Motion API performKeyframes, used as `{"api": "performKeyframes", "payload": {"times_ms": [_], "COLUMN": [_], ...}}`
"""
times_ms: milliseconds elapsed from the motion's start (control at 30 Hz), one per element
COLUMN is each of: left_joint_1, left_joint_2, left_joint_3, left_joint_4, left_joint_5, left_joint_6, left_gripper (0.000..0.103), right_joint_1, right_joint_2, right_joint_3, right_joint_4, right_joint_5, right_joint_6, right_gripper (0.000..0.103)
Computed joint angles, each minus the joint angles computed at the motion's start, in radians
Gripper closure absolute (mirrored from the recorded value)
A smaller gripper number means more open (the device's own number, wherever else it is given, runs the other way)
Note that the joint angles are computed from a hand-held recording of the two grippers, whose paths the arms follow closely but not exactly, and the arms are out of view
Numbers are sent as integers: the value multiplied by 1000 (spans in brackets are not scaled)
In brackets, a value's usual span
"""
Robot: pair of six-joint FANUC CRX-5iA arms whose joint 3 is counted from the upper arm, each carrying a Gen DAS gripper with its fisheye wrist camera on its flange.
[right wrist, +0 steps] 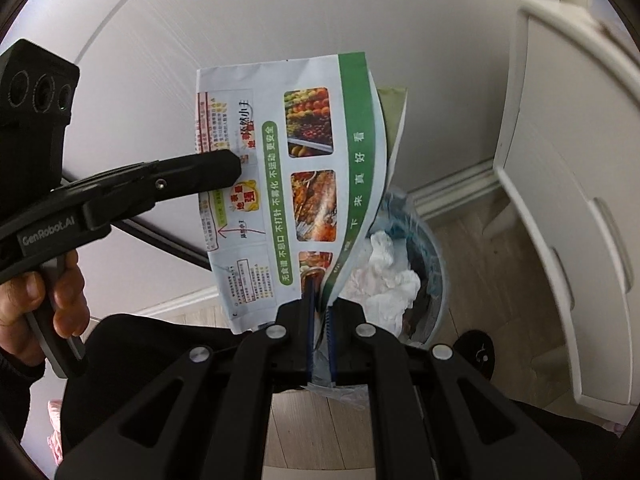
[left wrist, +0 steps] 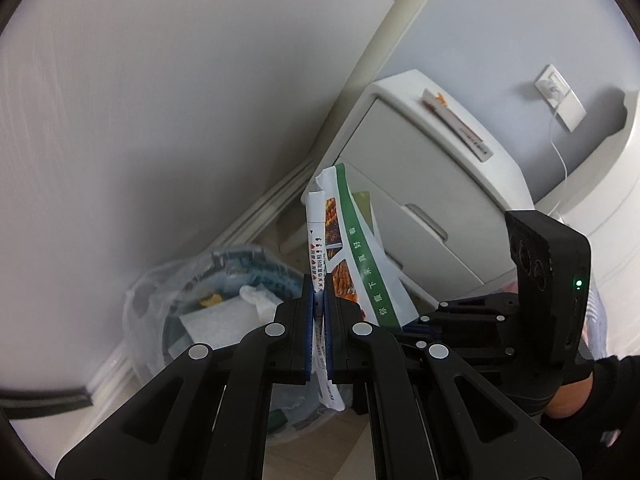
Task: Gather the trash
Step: 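Lift the flyer with the right gripper while the left gripper also grips it, carry over bin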
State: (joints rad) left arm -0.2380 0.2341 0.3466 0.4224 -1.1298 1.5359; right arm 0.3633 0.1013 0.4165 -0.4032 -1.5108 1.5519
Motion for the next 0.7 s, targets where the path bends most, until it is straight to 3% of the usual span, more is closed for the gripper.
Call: {"api": "performKeyframes", "payload": {"times_ms": [233,700], "left_joint_1": [20,53], "left_joint_2": [-4,18], "left_joint_3": [-100,-245], "left_joint_4": [46,87], "left_joint_5": [34,65], "left_joint_6": [-1,-6], "left_gripper": [100,100], "right_joint_1": [13,71], "right_joint_2": [44,81], "right_joint_3": [1,-93], "right_joint_4": [15,77], "right_joint_5": [-31,19], "right_joint_6": [4,13], "right_gripper": [96,95]}}
